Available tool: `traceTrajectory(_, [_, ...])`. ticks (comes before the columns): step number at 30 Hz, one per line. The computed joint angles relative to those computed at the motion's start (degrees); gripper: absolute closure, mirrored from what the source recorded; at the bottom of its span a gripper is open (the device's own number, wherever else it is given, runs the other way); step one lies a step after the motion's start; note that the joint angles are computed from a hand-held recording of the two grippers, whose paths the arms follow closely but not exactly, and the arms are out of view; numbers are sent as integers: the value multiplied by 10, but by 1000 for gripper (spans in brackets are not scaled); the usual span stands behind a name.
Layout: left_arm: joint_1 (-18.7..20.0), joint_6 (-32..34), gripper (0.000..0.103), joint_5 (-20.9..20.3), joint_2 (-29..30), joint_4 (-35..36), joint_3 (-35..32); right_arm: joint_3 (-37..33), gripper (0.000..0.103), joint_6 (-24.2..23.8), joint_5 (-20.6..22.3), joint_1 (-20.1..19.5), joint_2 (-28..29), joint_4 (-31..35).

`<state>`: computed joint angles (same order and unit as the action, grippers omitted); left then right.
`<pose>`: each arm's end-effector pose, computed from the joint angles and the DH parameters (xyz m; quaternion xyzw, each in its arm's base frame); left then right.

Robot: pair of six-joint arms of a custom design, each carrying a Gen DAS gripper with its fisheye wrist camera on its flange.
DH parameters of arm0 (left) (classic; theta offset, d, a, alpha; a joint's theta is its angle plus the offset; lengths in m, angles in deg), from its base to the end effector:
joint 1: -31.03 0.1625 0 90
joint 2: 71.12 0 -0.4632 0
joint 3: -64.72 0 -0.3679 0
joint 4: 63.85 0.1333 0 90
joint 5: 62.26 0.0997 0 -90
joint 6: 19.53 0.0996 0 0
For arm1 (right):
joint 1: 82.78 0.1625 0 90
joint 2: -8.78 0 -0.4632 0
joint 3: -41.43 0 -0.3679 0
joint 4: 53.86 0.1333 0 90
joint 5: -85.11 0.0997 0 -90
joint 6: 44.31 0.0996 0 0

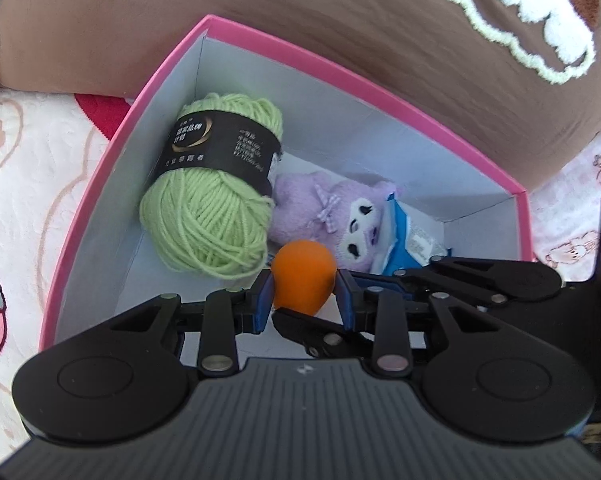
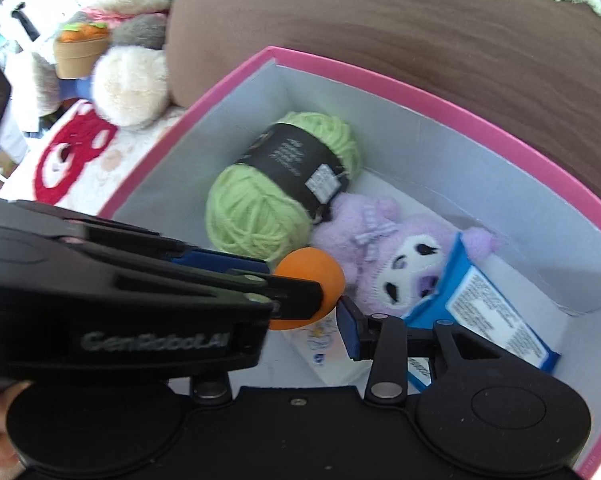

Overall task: Organize objects
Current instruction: 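Lower the sponge into the box beside the yarn and open the left tool, then withdraw the open left tool up out of the pink box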

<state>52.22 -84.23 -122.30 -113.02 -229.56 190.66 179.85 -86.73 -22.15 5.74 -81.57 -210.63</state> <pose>-0.3712 -0.3402 0.0061 0.0533 0.9622 -0.2092 0.1662 0.0942 -0.3705 0.2939 0.3183 -0.9225 0.0936 0.1974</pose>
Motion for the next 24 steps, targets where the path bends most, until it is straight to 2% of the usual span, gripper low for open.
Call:
traceTrajectory(3, [2,-1,72,1,7,-23,8,5,59,-24,8,-6,-5,-8])
traceTrajectory(5, [2,-7,72,5,9,-28,10,10,68,-36,1,-4,0,-27])
traceTrajectory(11, [-2,-14,72,17,10,-34,13,11,68,-41,4,-7,-8,-29])
traceTrajectory(19, [-26,-7,67,41,4,24,0,15,67,-38,51,-39,-62,23])
traceTrajectory(24, [-38,-21,64,43,1,9,11,22,67,-28,77,-58,-87,39])
